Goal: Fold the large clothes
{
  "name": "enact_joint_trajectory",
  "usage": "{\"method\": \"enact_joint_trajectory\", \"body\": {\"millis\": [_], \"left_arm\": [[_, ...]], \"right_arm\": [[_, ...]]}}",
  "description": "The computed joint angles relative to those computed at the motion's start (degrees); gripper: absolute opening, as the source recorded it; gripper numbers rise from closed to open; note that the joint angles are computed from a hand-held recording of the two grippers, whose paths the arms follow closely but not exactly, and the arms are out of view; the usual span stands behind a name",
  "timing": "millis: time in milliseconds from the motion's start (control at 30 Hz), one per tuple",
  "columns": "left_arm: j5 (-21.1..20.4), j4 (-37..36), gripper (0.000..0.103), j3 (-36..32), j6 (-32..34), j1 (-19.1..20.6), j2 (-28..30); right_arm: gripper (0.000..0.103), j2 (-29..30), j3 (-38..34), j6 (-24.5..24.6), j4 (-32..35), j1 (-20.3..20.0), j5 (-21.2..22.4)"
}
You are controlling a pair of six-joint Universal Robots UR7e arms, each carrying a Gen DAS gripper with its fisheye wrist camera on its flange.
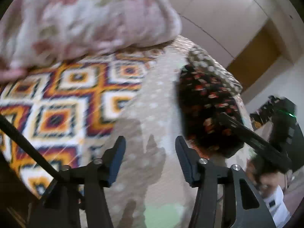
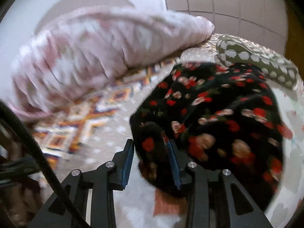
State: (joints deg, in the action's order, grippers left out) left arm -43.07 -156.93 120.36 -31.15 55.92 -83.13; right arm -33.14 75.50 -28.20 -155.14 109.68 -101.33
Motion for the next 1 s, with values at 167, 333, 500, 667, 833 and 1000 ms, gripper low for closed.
{"method": "enact_joint_trajectory", "body": {"millis": [167,333,500,667,833,1000], "left_arm": [[-5.8,-3.4,0.076,-11.0,9.9,2.7,10.7],[-10.2,2.5,0.077,-25.2,15.0,7.0,21.9],[-15.1,8.9,0.077,-33.5,13.7,10.2,28.3],[-21.5,3.6,0.081,-32.8,11.3,13.4,30.1],[-20.8,2.4,0.081,-32.1,11.9,13.2,30.1],[-19.6,2.0,0.076,-32.3,9.7,11.8,30.8]], "right_arm": [[0.054,-7.9,7.0,0.3,-7.3,-2.2,1.5],[0.055,-10.1,7.4,1.9,-7.7,-5.6,-1.8],[0.079,-8.1,1.4,10.0,-3.2,-10.4,3.4],[0.085,0.9,-14.4,17.9,11.0,-14.1,12.2],[0.101,11.4,-29.8,24.6,21.8,-16.8,24.4],[0.058,11.7,-32.0,23.5,23.9,-15.4,23.3]]}}
